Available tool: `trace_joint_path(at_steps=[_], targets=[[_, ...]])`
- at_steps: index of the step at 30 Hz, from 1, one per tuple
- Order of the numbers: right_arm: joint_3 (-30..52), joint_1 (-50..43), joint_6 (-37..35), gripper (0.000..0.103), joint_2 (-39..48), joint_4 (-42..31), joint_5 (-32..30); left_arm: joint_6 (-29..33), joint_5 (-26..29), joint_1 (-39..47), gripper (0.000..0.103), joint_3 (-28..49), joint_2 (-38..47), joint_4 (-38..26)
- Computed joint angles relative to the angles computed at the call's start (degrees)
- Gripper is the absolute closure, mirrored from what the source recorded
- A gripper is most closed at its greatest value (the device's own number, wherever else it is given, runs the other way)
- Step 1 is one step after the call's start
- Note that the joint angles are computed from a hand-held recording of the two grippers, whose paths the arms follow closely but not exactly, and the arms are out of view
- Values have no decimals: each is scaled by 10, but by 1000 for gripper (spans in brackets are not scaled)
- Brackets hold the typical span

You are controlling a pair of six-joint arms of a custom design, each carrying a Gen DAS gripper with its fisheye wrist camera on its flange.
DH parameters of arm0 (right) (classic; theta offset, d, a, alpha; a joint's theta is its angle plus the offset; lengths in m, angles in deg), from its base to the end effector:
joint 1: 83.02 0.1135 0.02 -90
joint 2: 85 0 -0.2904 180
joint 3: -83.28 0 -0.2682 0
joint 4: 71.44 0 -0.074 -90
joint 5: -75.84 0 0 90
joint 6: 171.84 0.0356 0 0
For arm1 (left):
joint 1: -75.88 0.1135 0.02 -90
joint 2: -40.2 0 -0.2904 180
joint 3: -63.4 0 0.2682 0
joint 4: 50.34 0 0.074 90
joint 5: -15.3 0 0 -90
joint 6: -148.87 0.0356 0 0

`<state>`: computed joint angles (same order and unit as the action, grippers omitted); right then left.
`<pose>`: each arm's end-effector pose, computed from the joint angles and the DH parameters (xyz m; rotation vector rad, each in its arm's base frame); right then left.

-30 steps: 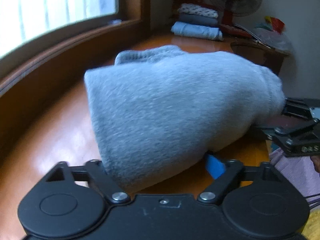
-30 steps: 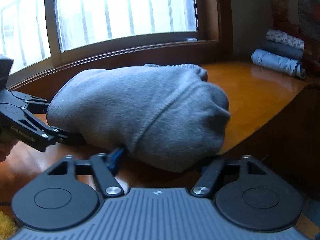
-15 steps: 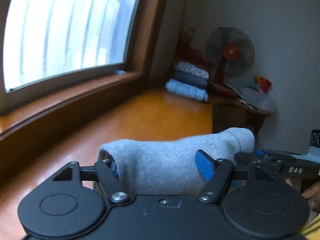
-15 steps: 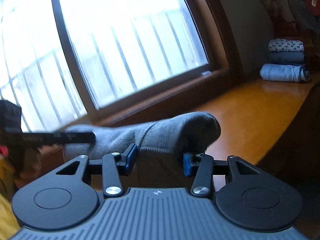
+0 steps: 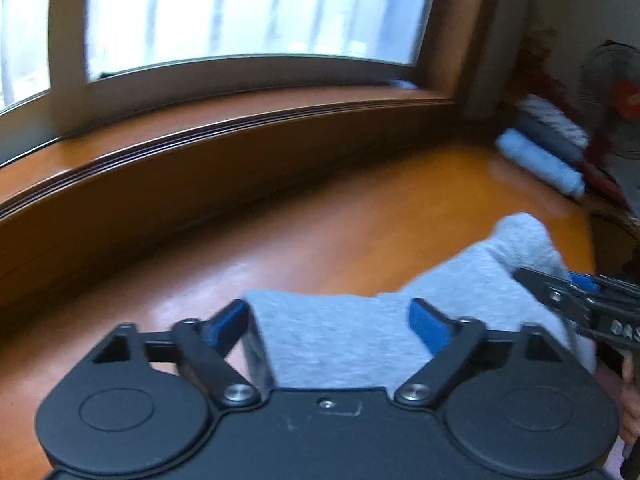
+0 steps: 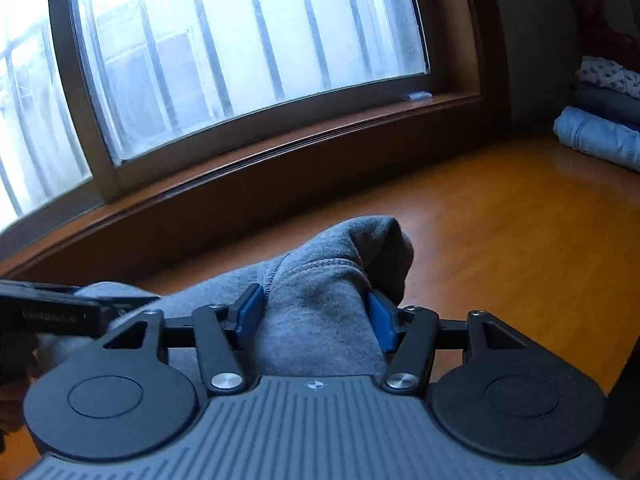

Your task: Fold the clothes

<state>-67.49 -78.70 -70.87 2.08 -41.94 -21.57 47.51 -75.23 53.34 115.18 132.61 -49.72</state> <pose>0.2431 0.0230 0.1245 0.0403 2.0741 0.2976 0.2954 -0.1222 0.1585 0.2179 2.2767 -0.3007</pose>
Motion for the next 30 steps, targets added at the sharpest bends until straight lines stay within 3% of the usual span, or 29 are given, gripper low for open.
trace_joint_path(at_steps=[2,4,7,9,12,15,18,20,21,26,30], targets=[[-15,-5,13,34,26,50,2,9,10,6,13,3,-7,-8],[-30,-37,60,34,-1,50,-39,40,-19,-7,14,-3,-34,-7],[-55,-77,115,35,-110,22,-76,116,-115,-53,15,-38,-107,12],[-77,-86,111,34,-211,-6,-73,148,-153,-78,11,-72,-159,29],[-61,-106,54,35,-294,-86,-134,100,-120,-101,11,-95,-207,-9],[-46,-92,7,35,-251,-87,-167,47,-49,-110,10,-98,-201,-39],[-20,-27,-64,40,-142,-99,-76,66,-87,-141,6,-82,-133,-33],[-44,4,-70,41,-75,-4,-20,92,-108,-151,0,-76,-93,-8],[-48,5,-43,41,-71,8,-17,95,-104,-150,0,-74,-83,1],[-61,5,-26,40,-204,-91,-3,108,-85,-137,1,-96,-113,17],[-99,-5,-60,19,-399,-201,6,83,-100,-135,1,-127,-208,-26]])
